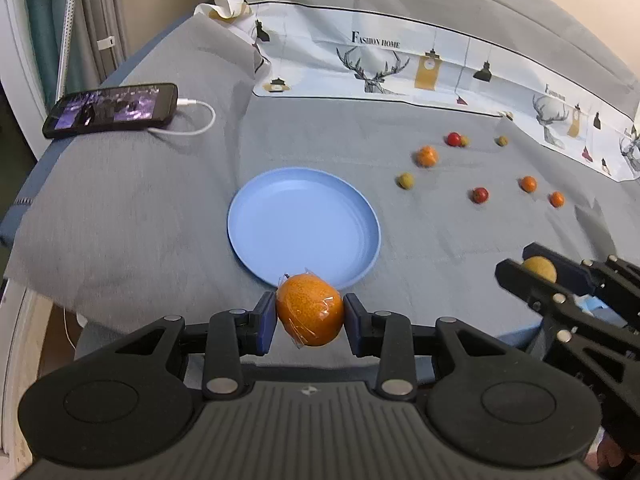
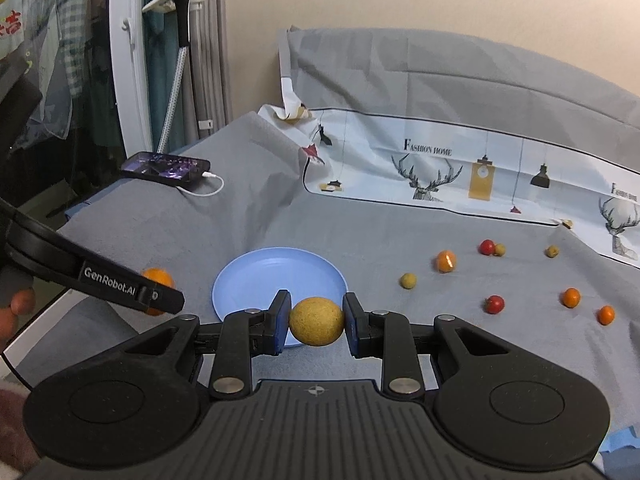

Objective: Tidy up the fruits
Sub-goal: 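Carry both fruits over the blue plate and open both tools to drop them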

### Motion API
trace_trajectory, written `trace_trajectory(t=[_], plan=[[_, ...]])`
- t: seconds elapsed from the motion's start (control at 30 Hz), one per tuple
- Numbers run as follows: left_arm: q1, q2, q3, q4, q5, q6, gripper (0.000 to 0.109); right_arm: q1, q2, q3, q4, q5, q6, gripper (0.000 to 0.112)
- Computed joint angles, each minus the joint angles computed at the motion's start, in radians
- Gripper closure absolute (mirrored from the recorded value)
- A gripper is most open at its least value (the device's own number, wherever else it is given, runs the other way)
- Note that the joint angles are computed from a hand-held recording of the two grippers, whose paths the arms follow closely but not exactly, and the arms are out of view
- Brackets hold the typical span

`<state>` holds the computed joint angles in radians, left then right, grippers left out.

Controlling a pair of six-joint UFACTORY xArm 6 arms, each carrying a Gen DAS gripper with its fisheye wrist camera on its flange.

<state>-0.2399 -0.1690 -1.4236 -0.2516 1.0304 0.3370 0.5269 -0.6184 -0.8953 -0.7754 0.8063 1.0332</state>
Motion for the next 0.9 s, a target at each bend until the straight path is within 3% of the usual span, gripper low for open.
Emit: trace_trajectory(t=[0.3, 0.57, 0.9], plan=[[-0.022, 0.184, -0.167, 0.051, -0.020, -0.041, 0.069, -0.116, 0.143, -0.056, 0.117, -0.131, -0.115, 0.083], [-0.041, 0.397, -0.378, 0.102, 0.042, -0.072, 0.069, -0.216, 0.321, -0.119, 0.241, -0.250, -0.295, 0.083], [-0.064, 0.614, -0.589, 0.190, 0.083, -0.078, 0.069, -0.273, 0.491, -0.195, 0.389, -0.320, -0.471, 0.083]])
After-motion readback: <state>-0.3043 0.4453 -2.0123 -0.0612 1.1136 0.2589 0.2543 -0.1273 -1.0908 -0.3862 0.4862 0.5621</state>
